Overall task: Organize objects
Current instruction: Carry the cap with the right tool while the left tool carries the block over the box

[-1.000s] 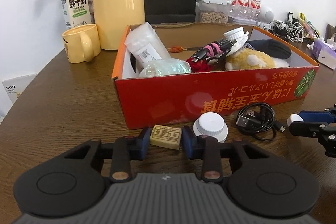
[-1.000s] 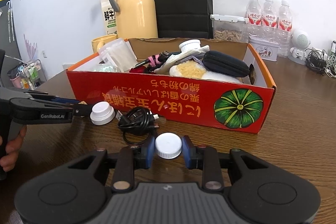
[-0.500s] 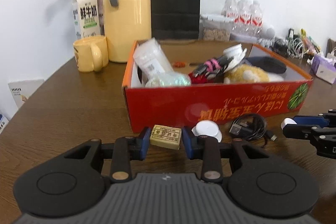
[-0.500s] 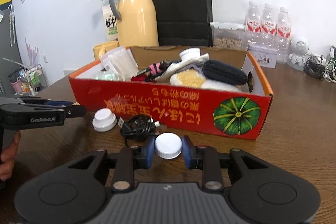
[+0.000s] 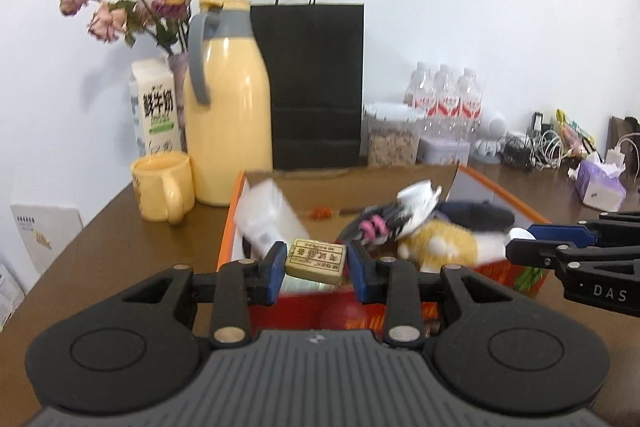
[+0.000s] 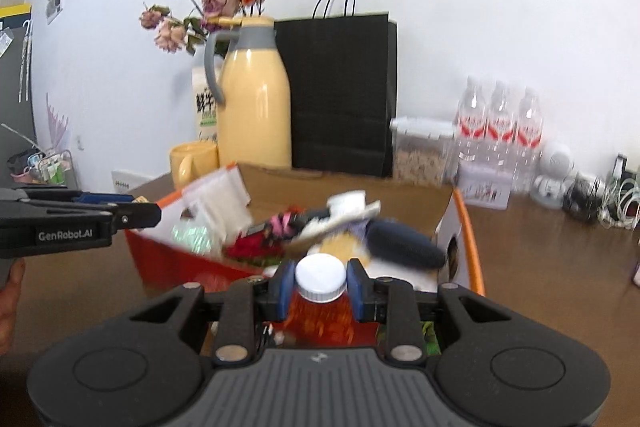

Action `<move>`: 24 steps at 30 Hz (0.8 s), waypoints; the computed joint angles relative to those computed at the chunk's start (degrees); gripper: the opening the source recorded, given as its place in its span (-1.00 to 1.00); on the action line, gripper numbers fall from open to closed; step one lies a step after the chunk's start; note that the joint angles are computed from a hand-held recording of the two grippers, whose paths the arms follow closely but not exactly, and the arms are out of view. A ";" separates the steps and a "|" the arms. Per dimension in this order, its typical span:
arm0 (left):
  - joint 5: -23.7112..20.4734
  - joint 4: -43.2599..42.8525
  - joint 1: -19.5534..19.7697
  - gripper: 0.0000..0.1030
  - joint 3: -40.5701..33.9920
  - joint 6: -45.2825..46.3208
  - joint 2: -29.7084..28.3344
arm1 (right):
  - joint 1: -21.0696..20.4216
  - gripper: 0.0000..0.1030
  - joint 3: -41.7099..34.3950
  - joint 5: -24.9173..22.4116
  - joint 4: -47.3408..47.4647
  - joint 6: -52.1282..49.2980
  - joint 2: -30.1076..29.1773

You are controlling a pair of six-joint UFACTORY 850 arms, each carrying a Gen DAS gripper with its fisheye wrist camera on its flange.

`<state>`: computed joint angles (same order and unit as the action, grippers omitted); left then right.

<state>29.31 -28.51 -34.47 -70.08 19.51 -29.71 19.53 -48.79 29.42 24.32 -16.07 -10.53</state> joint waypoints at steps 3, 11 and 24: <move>-0.34 -0.38 -0.10 -0.35 -2.23 0.19 -1.02 | -0.37 -0.47 -1.82 0.76 1.22 -1.91 -0.77; -2.31 -5.12 -0.27 -0.35 -9.97 3.10 -5.28 | -2.13 -0.47 -7.86 1.08 3.19 -3.90 -4.71; -5.76 -21.00 -0.50 -0.35 -23.36 16.35 -13.88 | -4.58 -0.47 -17.46 -3.16 4.41 -3.83 -12.68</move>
